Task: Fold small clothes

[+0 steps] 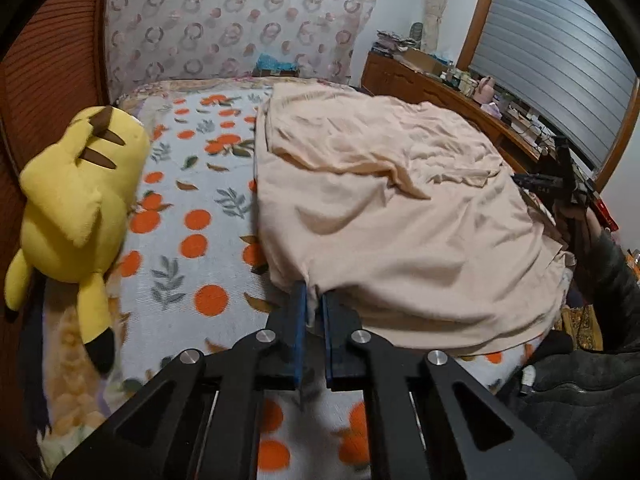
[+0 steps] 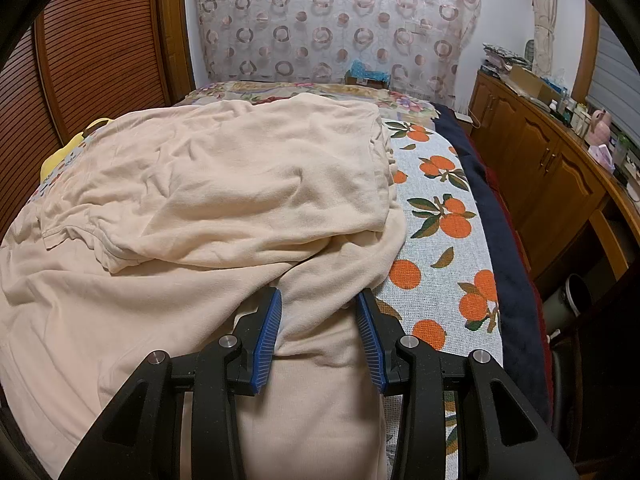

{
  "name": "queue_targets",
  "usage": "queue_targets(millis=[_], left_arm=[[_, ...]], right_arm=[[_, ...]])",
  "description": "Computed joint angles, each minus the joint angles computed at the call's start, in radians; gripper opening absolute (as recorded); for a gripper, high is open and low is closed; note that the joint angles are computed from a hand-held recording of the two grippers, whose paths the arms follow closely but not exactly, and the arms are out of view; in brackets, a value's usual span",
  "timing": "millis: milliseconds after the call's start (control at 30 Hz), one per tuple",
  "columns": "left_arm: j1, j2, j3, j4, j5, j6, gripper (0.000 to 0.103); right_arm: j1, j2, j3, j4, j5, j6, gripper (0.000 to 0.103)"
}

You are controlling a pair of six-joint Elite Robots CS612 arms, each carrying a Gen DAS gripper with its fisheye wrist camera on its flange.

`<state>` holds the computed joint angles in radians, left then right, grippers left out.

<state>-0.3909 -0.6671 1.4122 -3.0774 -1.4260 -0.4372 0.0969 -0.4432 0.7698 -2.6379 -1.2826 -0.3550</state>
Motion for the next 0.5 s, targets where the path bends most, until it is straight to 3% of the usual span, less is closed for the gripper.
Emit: queue_targets(millis=[100,300,367,433,500], left_arm=[[-0.011,-0.033,0.031,-0.014,0.030,0.032,0.008],[-0.027,-0.069,0.046,0.059,0.141,0.026,0.010],[-0.025,-0.071,0.045,0.071,0.159,0.012,0.019],[-0.023,-0.066,0.043,0.062,0.160,0.014,0.040],[-0.022,-0.058,0.034,0.062,0.159,0.017,0.045]], right_arm=[[-0.001,-0.001,0.002,0.000,0.001,-0.001,0.040],[0.001,0.010,-0.012,0.002,0.000,-0.002,0.040],[0.000,0.009,-0.011,0.002,0.001,-0.003,0.040],[0.000,0.007,-0.008,0.001,0.001,-0.003,0.040],[0.000,0.008,-0.008,0.001,0.001,-0.003,0.040]])
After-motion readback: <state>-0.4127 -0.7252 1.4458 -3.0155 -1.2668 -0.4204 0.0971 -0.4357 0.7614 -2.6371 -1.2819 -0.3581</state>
